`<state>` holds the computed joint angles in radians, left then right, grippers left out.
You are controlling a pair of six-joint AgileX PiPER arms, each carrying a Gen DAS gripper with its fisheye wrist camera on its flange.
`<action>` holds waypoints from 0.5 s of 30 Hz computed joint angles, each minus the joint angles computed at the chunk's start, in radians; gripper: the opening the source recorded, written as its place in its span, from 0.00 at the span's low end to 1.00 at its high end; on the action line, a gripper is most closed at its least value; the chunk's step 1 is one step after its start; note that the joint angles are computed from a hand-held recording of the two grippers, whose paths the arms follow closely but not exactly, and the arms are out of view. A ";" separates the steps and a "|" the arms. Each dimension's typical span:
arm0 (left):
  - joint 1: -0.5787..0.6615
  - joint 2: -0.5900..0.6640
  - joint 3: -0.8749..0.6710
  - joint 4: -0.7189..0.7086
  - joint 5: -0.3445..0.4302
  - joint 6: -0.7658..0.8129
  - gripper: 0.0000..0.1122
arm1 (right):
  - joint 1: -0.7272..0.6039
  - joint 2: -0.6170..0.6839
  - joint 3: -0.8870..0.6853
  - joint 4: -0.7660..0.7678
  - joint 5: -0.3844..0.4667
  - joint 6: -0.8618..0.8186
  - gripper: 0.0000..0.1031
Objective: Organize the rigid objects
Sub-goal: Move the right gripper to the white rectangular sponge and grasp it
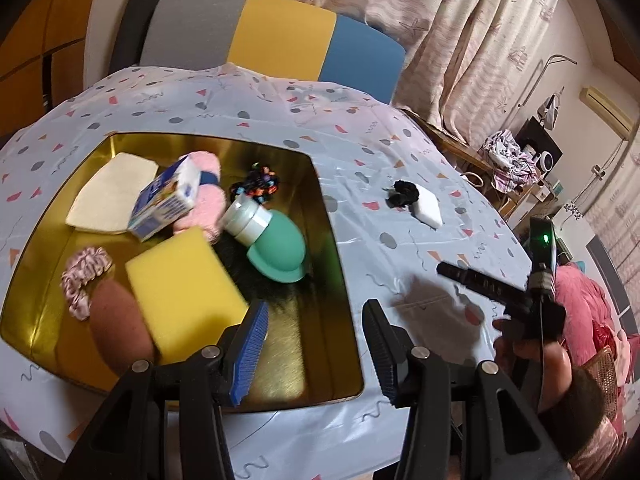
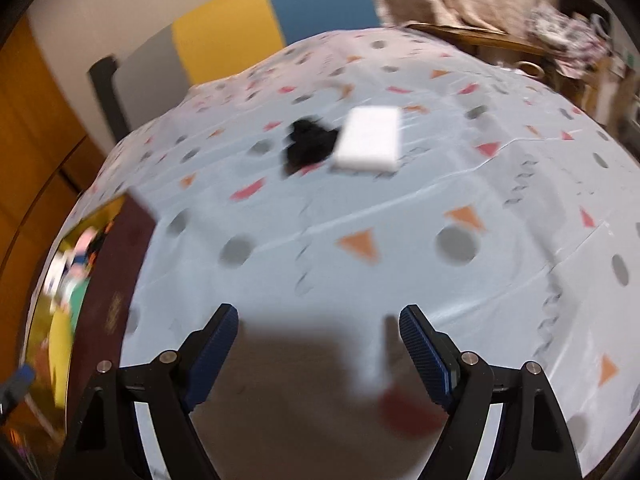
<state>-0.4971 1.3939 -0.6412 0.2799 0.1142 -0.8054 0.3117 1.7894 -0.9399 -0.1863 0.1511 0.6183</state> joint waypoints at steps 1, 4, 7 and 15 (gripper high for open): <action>-0.003 0.006 -0.011 -0.001 0.004 -0.001 0.44 | -0.027 0.010 -0.023 0.047 0.005 -0.050 0.81; -0.014 0.030 -0.046 0.047 0.022 -0.056 0.44 | -0.099 0.078 -0.156 0.104 0.055 -0.108 0.81; -0.020 0.050 -0.074 0.027 0.043 -0.035 0.44 | -0.130 0.154 -0.287 0.069 0.109 -0.082 0.84; -0.020 0.087 -0.115 -0.005 0.075 -0.005 0.44 | -0.117 0.441 -0.743 0.020 0.387 -0.113 0.84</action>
<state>-0.5171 1.4808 -0.7559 0.2754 0.1895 -0.8100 0.1943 2.2302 -1.6825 -0.1664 0.5384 0.5050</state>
